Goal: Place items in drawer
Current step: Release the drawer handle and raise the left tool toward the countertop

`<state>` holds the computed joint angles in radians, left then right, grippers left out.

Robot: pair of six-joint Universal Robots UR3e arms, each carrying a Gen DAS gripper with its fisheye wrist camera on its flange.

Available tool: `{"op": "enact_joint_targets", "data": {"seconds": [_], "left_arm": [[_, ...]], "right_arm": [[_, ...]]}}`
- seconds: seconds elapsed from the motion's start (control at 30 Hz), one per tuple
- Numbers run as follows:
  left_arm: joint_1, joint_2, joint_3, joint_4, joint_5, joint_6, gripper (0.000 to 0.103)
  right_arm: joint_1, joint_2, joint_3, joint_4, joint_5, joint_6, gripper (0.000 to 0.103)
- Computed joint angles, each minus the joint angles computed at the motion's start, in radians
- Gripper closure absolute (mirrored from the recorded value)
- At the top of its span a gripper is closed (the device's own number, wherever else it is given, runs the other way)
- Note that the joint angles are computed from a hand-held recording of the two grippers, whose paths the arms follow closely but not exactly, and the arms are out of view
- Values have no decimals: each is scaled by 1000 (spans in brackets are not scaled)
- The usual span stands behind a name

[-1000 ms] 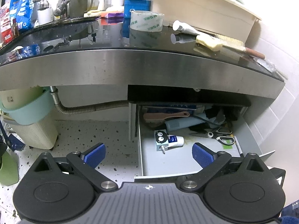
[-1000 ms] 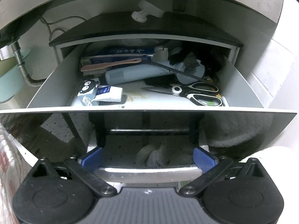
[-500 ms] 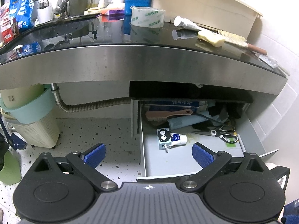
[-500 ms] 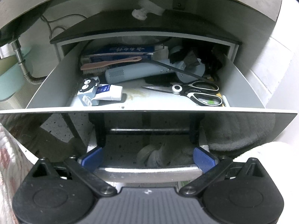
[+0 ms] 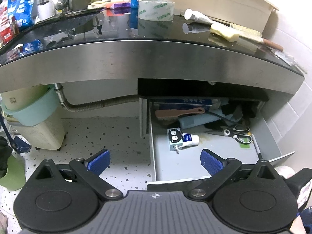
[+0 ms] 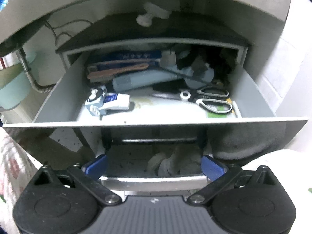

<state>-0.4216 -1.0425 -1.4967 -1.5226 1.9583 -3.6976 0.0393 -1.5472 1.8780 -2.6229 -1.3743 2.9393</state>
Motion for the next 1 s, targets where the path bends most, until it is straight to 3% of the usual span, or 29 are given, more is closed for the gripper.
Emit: {"op": "enact_joint_targets", "data": {"seconds": [0.2,0.33,0.43,0.63,0.77,0.83,1.0], "left_arm": [[-8,-29,42,-7,4,24,3],[-4,-50,64,26,-9,97,3],[72,-29,67,48,-89,166,6],[344,49,108,51,-357,330,7],[378,-11,214,47,-359,353,7],[346,-100,327,7,-297,365,7],[394,-327,664,-138,-306,499,9]], "right_arm": [[-97,-168,111,-77,149,-45,1],[-168,-228,160,-161,254,-60,0],[-187,-236,168,-208,273,-77,0],[-252,-271,167,-210,368,-91,0],[-276,-285,152,-215,420,-94,0],[-290,-293,146,-225,449,-99,0],[-315,-308,131,-263,493,-106,0]]}}
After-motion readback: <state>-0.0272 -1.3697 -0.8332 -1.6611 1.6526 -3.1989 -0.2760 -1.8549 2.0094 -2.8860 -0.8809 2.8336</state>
